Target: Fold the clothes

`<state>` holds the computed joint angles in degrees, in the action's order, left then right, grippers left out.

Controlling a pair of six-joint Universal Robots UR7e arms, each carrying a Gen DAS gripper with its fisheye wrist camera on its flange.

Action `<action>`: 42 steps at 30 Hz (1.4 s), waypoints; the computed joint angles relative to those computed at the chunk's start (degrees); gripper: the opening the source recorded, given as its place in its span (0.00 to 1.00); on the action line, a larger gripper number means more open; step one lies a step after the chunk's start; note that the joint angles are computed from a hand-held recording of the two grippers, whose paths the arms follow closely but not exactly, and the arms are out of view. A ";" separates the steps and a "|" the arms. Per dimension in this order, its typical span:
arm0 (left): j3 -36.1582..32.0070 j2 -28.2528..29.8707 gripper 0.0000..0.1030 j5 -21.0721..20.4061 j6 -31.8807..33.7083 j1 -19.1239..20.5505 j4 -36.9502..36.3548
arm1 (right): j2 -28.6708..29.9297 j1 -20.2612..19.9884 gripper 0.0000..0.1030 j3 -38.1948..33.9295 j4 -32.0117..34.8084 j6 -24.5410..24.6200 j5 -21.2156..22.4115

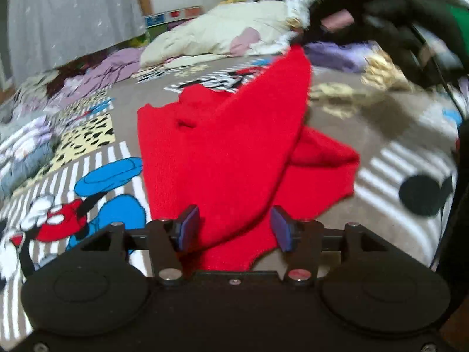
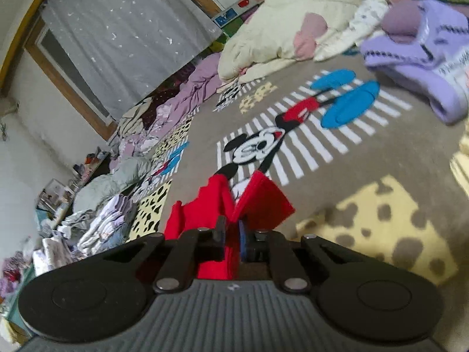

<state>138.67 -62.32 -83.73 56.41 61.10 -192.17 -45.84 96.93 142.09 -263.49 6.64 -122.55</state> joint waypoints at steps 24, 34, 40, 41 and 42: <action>-14.76 -3.40 0.12 -18.77 -37.06 12.11 28.36 | -0.69 4.59 0.11 -31.67 50.78 -0.56 -11.65; -16.84 -3.42 0.16 -23.29 -46.03 14.23 31.72 | -3.69 0.42 0.41 -28.36 50.00 -0.89 -4.45; -16.59 -3.76 0.31 -25.47 -45.57 15.08 30.86 | -5.95 -5.29 0.42 -20.50 46.82 0.34 5.29; -16.41 -3.85 0.37 -25.49 -44.76 14.92 30.75 | -6.00 -5.93 0.42 -19.83 46.40 0.52 7.01; -15.88 -4.01 0.38 -24.86 -43.57 14.53 29.69 | -5.95 -6.44 0.41 -19.39 46.05 0.25 9.00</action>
<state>122.79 -66.33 -108.59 12.84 75.63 -162.48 -51.79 90.49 122.70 -217.43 6.90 -113.55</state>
